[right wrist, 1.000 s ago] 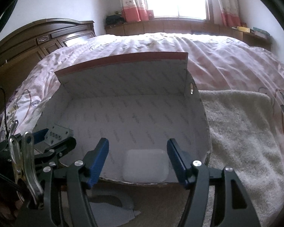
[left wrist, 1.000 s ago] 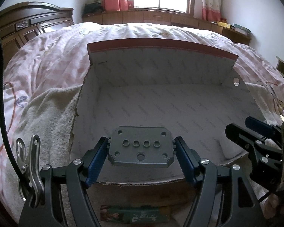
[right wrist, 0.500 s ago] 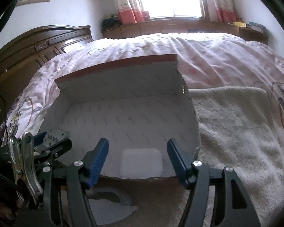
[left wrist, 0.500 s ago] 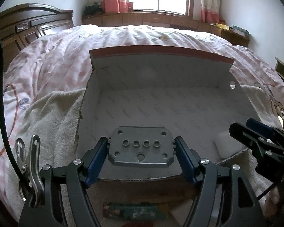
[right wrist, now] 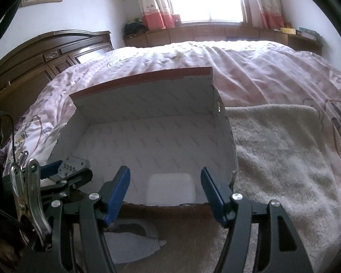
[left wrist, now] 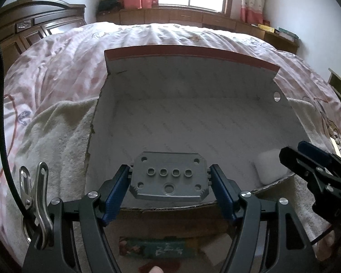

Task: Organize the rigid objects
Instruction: 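Lower the grey plate into the box and open the left tool, then withdraw both tools from the box back toward the remaining items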

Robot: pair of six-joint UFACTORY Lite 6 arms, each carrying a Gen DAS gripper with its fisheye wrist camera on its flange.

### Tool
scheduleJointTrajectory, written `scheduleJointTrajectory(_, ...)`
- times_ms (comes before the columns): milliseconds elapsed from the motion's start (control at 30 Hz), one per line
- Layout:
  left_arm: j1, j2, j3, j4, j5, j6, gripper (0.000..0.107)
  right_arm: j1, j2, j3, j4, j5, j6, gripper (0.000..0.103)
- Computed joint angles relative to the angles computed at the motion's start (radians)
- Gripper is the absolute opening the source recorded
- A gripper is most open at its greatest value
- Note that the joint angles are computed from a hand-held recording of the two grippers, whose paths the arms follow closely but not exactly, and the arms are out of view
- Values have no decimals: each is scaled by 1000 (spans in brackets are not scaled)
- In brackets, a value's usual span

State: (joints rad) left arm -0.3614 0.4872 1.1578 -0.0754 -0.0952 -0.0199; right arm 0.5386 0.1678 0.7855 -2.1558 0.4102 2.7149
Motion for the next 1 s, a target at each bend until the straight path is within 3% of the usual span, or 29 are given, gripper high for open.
scheduleJointTrajectory(200, -12, -3, -8, -246, -21, 254, 72, 10, -5, -13, -6, 9, 16, 68)
scheduleJointTrajectory(400, -12, 1, -6, -308, -31, 321, 76, 12, -12, -22, -23, 12, 33, 68)
scheduleJointTrajectory(667, -8, -46, -54, -206, -37, 227, 76, 15, -35, -39, -30, 12, 51, 68)
scheduleJointTrajectory(1000, 9, -211, -230, -42, -69, 60, 76, 94, -129, -105, 99, 48, -28, 68)
